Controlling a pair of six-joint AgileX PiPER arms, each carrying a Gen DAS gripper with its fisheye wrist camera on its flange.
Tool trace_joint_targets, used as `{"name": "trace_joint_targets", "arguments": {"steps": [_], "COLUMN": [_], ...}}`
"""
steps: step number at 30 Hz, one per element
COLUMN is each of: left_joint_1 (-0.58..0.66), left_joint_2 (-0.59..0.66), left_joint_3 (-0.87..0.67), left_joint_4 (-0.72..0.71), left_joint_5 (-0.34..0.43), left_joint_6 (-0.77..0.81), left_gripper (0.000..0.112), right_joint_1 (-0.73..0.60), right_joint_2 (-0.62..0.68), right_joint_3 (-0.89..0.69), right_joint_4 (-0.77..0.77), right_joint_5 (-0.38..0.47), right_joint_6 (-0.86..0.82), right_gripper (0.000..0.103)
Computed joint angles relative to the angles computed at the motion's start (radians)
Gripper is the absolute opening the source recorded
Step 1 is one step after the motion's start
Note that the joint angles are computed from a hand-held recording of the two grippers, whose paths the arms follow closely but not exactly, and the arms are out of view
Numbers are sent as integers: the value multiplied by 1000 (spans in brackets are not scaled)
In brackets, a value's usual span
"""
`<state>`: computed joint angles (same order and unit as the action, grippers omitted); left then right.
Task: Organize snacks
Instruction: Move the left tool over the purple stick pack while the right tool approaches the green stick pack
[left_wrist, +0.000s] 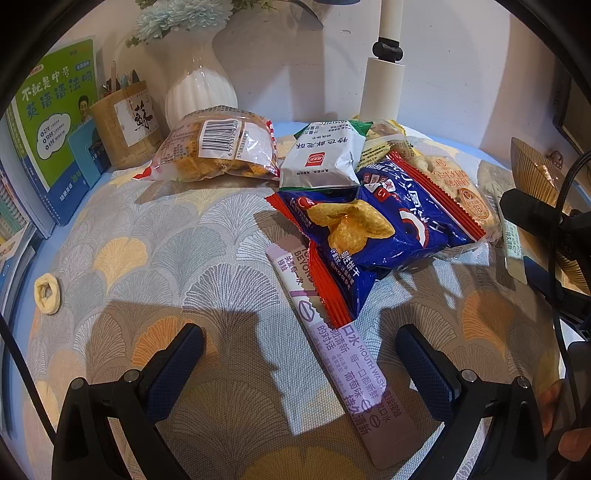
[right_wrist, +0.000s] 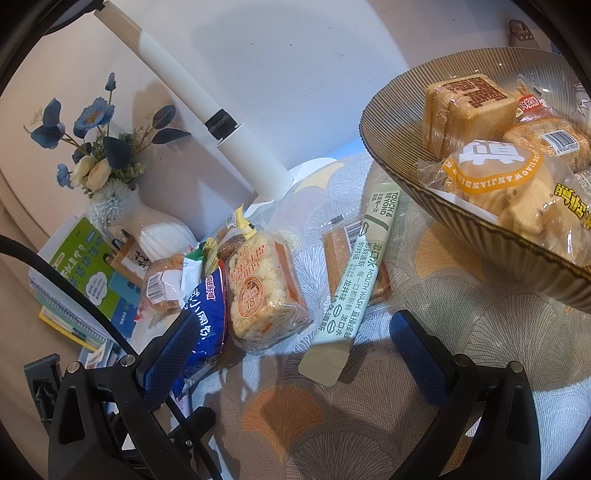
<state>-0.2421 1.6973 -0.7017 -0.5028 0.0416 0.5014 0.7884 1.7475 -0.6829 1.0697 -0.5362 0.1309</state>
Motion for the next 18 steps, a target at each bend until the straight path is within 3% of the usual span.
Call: {"name": "trace_joint_targets", "arguments": {"steps": [18], "left_joint_1": [0], "left_joint_2": [1], "left_joint_3": [0], "left_joint_4": [1], "left_joint_5": [-1], "left_joint_6": [-1], "left_gripper": [103], "right_joint_1": [-8], "right_joint_2": [-7], "right_joint_3": [-9], "right_joint_4": [27], "right_joint_5": [31], "right_joint_6": [-52], "right_gripper": [103]}}
